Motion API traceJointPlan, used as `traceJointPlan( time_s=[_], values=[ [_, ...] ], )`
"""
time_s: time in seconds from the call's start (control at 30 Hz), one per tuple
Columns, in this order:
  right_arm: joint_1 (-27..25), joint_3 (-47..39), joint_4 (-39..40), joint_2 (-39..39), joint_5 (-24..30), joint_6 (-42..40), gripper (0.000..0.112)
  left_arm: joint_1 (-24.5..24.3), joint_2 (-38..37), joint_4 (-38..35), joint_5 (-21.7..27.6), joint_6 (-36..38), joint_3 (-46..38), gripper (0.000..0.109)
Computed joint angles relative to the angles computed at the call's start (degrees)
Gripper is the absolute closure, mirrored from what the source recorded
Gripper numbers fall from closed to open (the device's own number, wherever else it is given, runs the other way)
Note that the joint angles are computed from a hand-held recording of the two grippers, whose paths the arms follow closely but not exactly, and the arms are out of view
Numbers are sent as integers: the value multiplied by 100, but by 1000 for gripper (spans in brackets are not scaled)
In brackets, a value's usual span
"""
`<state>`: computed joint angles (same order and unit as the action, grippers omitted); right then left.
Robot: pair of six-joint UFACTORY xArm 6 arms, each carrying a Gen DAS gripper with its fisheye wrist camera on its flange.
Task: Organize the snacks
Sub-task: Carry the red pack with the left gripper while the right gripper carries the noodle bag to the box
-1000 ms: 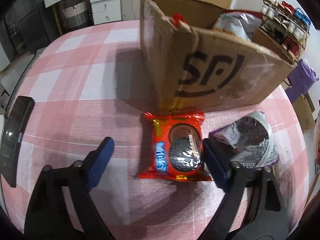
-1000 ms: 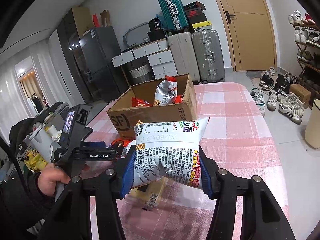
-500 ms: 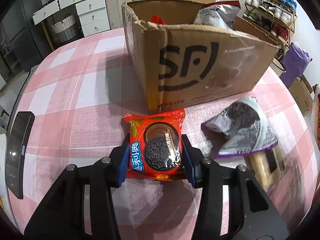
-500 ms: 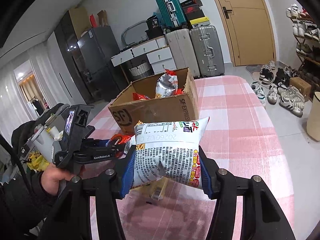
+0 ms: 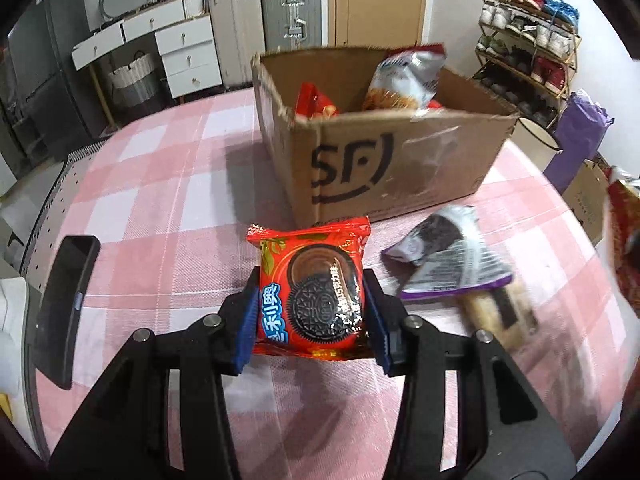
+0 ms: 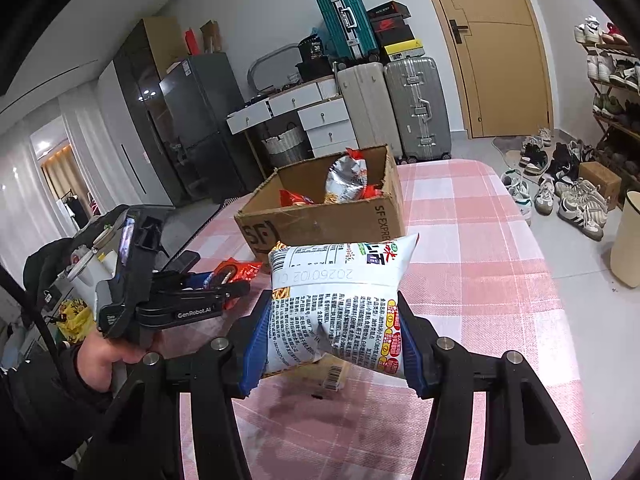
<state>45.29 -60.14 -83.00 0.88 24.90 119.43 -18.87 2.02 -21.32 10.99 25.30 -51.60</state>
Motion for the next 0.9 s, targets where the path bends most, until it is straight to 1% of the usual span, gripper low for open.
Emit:
traceJointPlan(
  time_s=[0.07,0.1,0.2,0.27,0.33,0.4,0.5,0.57,0.63,0.7,0.73,0.83,0.9],
  values=[
    [51,-20,17,-35,37,-40,56,-5,-212,-52,23,42,103,65],
    [79,-40,32,-45,58,-67,56,-12,-354,-188,82,154,156,65],
    [190,-112,95,-87,148,-189,56,-1,-752,-98,74,63,368,65],
    [249,-179,154,-104,185,-274,56,6,-1073,-361,227,274,465,65],
    [324,-255,228,-135,262,-415,56,22,-1292,-378,298,311,522,65],
    [378,-330,276,-175,305,-529,56,61,-1522,-602,523,552,498,65],
    [397,-454,407,-244,284,-750,56,134,-1844,-592,863,553,410,65],
    [375,-547,474,-298,232,-907,56,179,-1998,-583,1016,594,301,65],
    [336,-680,616,-341,177,-1143,56,243,-2086,-620,1272,651,102,65],
    [250,-793,717,-359,40,-1266,56,336,-2067,-653,1619,631,-212,65],
    [165,-893,814,-337,-91,-1367,56,351,-2040,-590,1709,565,-350,65],
    [61,-1180,1281,-232,-109,-1993,56,390,-1884,-435,1932,507,-809,65],
    [-42,-1433,1639,-103,-175,-2467,56,426,-1687,-473,2170,495,-1213,65]
  ],
)
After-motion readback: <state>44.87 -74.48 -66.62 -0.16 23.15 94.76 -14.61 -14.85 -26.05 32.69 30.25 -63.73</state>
